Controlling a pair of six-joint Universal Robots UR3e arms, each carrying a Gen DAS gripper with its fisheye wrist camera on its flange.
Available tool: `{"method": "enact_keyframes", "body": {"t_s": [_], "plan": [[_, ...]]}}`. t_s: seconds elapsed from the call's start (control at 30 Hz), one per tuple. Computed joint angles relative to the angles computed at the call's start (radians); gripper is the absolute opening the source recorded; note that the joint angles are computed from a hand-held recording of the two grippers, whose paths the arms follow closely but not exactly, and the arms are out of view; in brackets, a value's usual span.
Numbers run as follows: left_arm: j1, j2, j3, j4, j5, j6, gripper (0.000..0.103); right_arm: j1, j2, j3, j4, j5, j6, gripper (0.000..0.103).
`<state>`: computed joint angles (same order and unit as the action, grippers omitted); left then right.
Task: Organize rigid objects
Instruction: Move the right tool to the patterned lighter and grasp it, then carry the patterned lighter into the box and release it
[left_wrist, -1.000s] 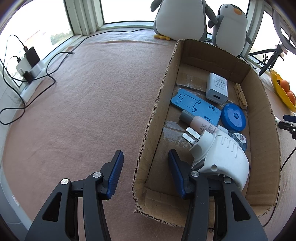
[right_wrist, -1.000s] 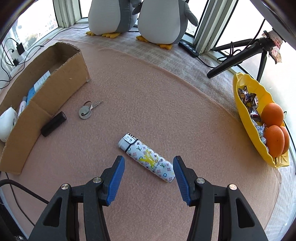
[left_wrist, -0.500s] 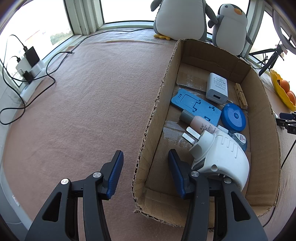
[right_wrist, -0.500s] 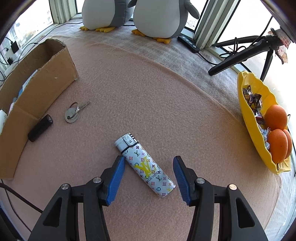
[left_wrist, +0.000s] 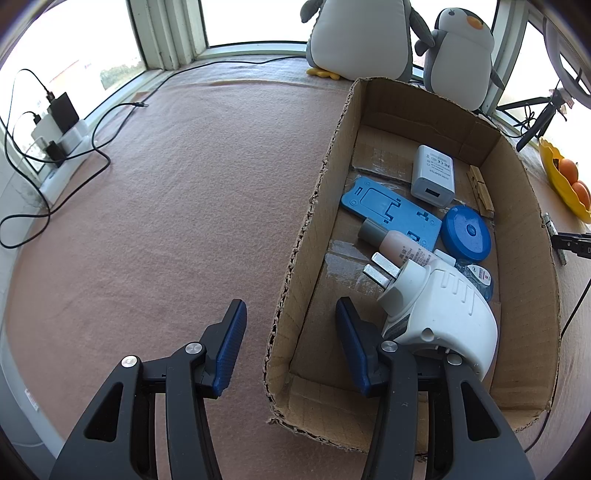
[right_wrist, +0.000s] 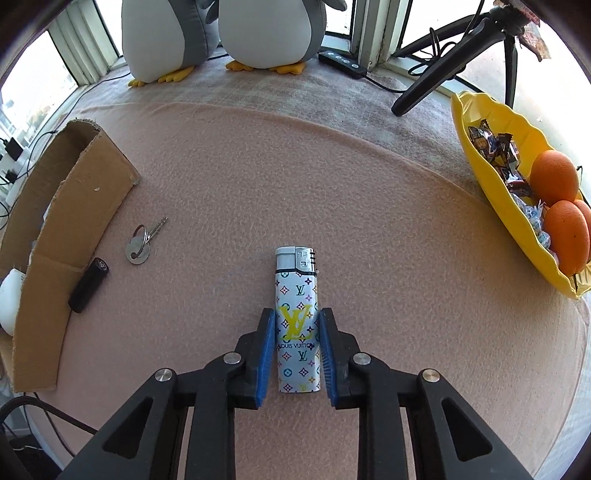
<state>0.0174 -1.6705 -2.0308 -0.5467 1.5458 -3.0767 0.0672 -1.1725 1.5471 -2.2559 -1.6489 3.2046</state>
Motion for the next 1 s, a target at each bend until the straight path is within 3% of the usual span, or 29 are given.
{"method": "enact_keyframes", "body": {"t_s": [0.5,1.0], "plan": [[0.000,0.000,-0.007,0.007,-0.001,0.000,0.050,0.031,-0.068,0.089,-0.132,0.038,0.105,0.021],[0.000,0.000,-0.006,0.006,-0.002,0.001,0.050,0.195,0.014,-0.180,-0.063,0.043,0.141,0.021]]}}
